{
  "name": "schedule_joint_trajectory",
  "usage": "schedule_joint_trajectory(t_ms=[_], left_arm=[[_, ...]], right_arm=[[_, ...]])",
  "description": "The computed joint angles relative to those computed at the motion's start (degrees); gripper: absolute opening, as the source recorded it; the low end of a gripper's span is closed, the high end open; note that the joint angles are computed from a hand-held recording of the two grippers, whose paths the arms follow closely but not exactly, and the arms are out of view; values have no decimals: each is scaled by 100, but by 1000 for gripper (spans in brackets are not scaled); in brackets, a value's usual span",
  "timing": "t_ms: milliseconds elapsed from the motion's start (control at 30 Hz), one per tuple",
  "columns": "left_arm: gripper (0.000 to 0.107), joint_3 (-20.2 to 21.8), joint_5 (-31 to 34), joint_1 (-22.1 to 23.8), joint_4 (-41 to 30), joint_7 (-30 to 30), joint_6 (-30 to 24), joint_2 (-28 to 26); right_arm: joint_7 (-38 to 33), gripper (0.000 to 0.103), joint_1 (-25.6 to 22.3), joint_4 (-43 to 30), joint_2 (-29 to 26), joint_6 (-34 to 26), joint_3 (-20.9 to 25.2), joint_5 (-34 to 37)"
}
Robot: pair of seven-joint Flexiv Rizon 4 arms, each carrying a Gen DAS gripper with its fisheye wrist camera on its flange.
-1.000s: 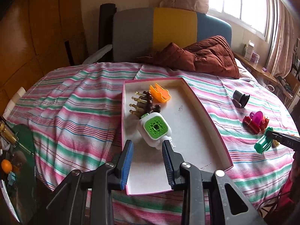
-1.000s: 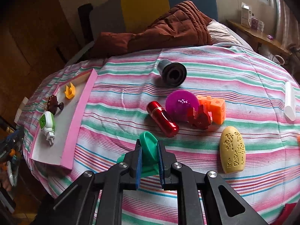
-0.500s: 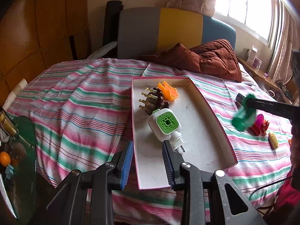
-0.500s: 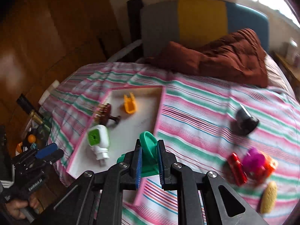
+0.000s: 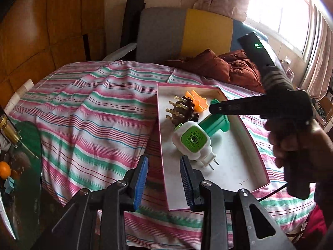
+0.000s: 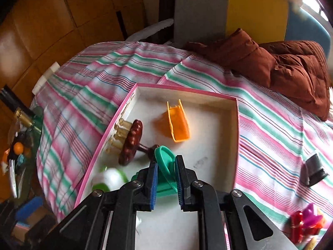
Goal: Organize rigid objects
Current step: 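Carry the green funnel piece into the tray and open the right tool, then lift the right tool away from the tray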
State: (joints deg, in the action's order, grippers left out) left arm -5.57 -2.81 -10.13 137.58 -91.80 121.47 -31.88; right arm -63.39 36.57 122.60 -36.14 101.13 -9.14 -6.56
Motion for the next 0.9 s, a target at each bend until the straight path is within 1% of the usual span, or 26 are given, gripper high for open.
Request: schedule_joint_trajectory(t_ms=[67,133,167,200,267,367,533,633,700,833,900], left_arm=[[31,-29,33,61,-6,-26,-16,-11],[31,-42,54,100,-5,-55,-11,-17],[31,-48,66,119,-4,-66,-16,-12],[31,-42,64,118,-1,-77,-8,-12],[32,-45,75,138,11,-106,11,-7],[31,-50,120,170,29,-126,39,0],[31,-22,122,122,71,-123,74,57],[31,-2,103,65,95,-108,100,88],[31,3,92,30,101,-94,107,97],[32,30,49,-80,118,-37,119,126],[31,36,31,-126,125,-14,138,133]], right_arm=[[17,18,-59,-50,-48,88,74,25],[2,28,9,-30,-51,221,29,91],[-9,37,24,-6,-32,279,28,132],[-30,42,45,28,-13,365,22,183],[-81,43,258,105,52,464,-160,341],[-183,53,354,266,193,651,-208,564],[-448,57,752,625,432,907,-501,1089],[-653,59,922,866,571,1109,-596,1434],[-786,61,956,1015,662,1231,-589,1648],[-1079,62,1067,1276,813,1434,-617,2090],[-1175,63,1022,1375,873,1510,-541,2255]])
